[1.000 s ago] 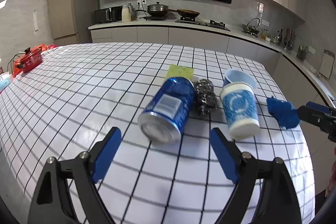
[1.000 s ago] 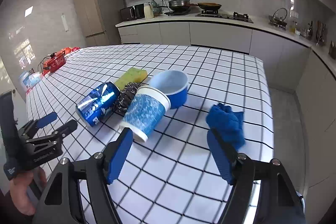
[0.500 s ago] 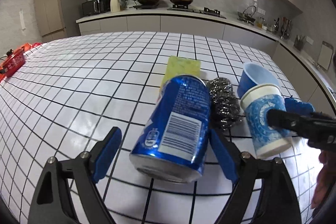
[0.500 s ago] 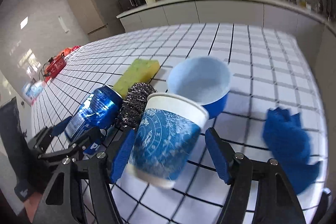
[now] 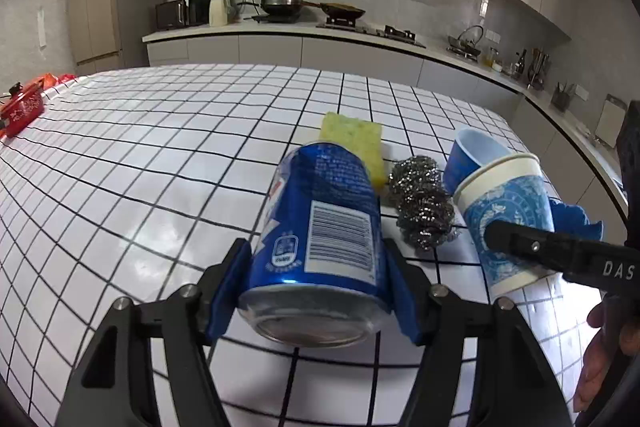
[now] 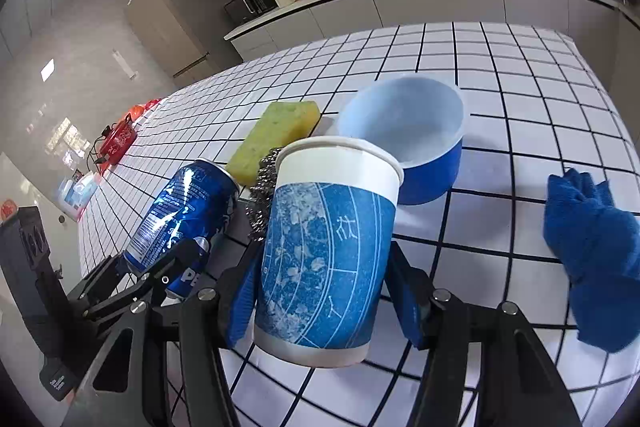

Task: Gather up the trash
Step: 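Carry the paper cup and blue can over the black bin with both tools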

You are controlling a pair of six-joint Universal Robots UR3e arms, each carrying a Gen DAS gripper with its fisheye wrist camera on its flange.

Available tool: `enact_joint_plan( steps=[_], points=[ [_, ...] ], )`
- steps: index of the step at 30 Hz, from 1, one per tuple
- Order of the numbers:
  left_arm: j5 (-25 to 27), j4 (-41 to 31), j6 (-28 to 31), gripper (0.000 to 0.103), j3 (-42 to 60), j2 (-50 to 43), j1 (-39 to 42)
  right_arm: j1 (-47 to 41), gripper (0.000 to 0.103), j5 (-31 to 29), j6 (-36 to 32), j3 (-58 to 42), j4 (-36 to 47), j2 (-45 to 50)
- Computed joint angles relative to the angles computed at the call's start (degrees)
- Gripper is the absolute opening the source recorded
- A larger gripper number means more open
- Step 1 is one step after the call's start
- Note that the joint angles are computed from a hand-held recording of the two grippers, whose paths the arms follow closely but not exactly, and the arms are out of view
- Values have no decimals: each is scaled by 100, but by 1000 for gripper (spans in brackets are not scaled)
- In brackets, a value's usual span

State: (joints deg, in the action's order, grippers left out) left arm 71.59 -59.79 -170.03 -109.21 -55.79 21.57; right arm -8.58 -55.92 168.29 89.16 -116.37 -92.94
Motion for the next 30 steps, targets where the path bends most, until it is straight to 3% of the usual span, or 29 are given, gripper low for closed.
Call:
enact_joint_plan(
  steps=[6,13,18,24,27,30],
  points=[
    [-66,-269,111,66,22,454,104,-235,61,52,-272,140,184,-497],
    [-53,-513,11,66,145,764,-32,-1021,61,377,-934,242,1001,-1287],
    [429,-386,-426,66,409,627,-823,-1861,61,748,-1812,166,2049,-1893],
    [1597,10,-1304,66,721,178,-2465,-3556,61,1395,-3720,-391,4551,-2583],
    [2369,188,-1785,66,901,-117,-3470,-4755,61,1605,-5390,-1150,6624,-2698],
    [3086,273,-2298,66,1168,-491,-4443,-6216,61,1532,-7498,-2332,9162,-2501]
  ],
)
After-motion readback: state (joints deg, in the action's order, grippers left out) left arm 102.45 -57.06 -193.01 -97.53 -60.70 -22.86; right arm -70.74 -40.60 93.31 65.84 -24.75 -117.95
